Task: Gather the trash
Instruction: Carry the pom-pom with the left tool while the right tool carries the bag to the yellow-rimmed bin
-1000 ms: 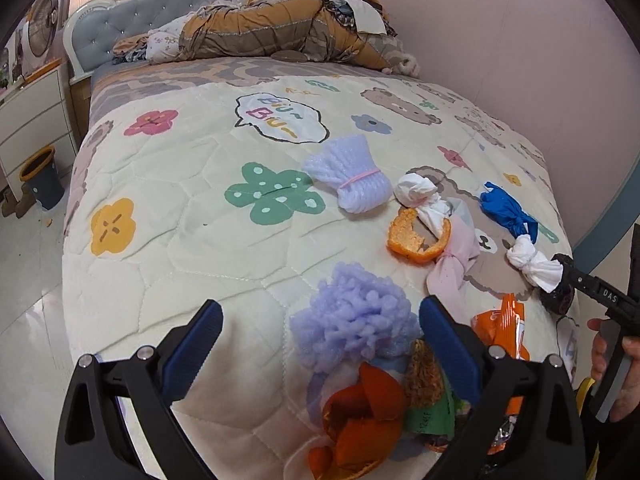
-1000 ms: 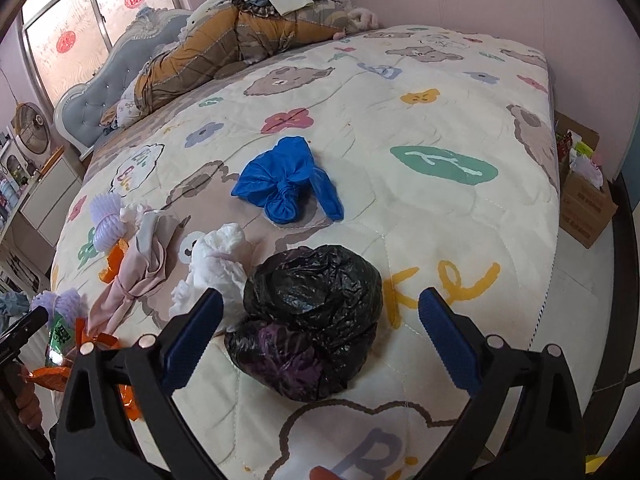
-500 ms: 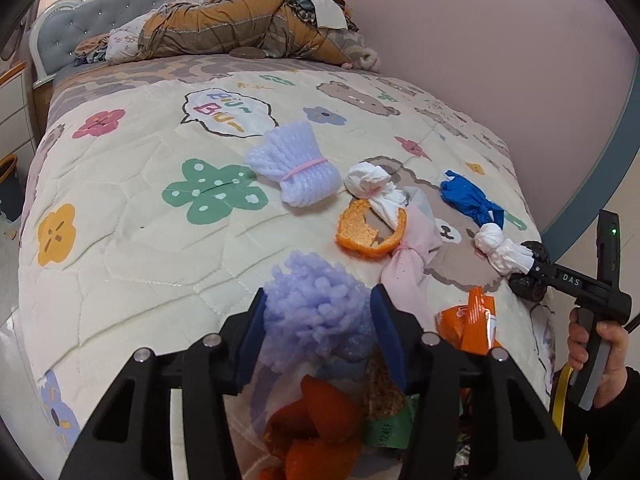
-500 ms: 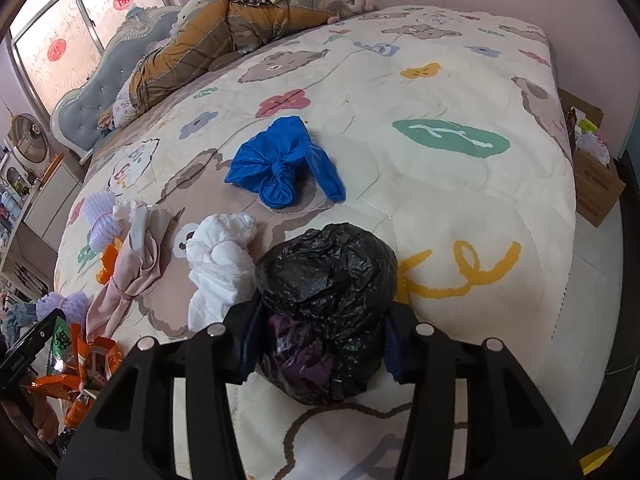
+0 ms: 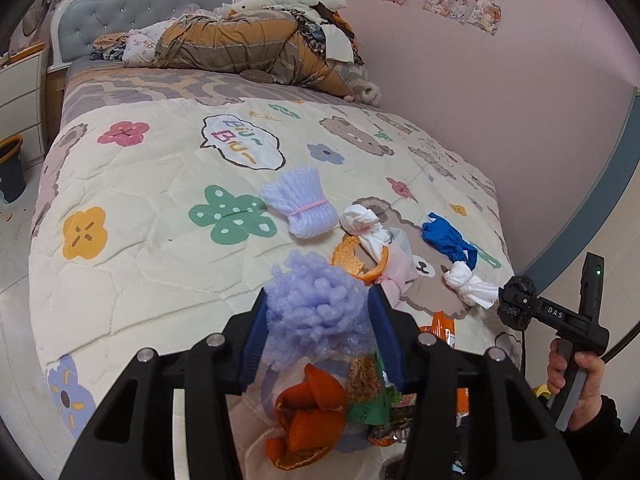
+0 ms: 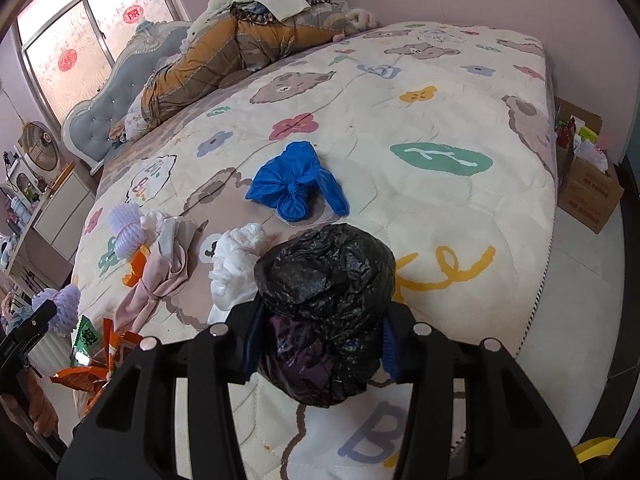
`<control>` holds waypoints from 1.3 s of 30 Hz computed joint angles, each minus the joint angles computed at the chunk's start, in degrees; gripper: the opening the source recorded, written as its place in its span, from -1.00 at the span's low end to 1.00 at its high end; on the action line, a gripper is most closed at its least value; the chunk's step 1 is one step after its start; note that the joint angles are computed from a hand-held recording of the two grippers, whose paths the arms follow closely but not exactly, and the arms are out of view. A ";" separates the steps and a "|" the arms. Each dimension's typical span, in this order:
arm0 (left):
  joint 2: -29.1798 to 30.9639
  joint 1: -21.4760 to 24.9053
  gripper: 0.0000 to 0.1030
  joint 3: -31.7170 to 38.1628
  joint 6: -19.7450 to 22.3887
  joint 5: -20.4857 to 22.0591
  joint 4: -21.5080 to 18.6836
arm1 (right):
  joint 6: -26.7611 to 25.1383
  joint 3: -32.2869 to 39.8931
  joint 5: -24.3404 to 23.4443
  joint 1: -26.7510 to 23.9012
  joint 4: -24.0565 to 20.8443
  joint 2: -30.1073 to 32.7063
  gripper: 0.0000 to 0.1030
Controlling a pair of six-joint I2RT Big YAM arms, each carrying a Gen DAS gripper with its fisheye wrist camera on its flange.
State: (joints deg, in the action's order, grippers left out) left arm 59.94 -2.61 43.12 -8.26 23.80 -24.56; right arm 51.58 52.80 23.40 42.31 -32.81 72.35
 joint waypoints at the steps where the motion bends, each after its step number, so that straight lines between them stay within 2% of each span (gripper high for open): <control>1: -0.54 0.21 -0.10 0.03 -0.32 0.13 -0.16 | -0.07 0.08 0.67 0.41 -0.51 -0.41 -0.13; 12: -9.10 0.39 -0.10 -0.65 -2.05 1.07 -2.80 | 0.91 0.42 11.45 9.09 -7.69 -6.69 -0.13; 20: -16.53 -5.39 -0.10 -1.79 -3.91 -1.36 -4.31 | 6.81 0.14 19.25 17.23 -15.78 -11.59 -0.13; 26: -20.68 -12.20 -0.09 -2.25 -5.28 -4.25 -6.25 | 14.30 0.32 25.39 24.18 -24.34 -14.94 -0.13; 30: -21.84 -17.50 -0.08 -2.42 -7.02 -5.28 -6.80 | 21.62 0.77 29.05 28.98 -32.13 -16.79 -0.13; 34: -22.29 -24.50 -0.08 -2.82 -8.33 -9.23 -6.30 | 29.35 0.36 30.87 33.08 -38.60 -19.56 -0.13; 39: -21.92 -31.76 -0.08 -3.23 -11.04 -11.66 -5.71 | 40.10 0.33 33.05 37.69 -48.28 -21.55 -0.13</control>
State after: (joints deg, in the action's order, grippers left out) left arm 38.02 -34.36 39.89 -19.30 12.13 -30.27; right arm 91.68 53.13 56.45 80.00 -81.09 50.81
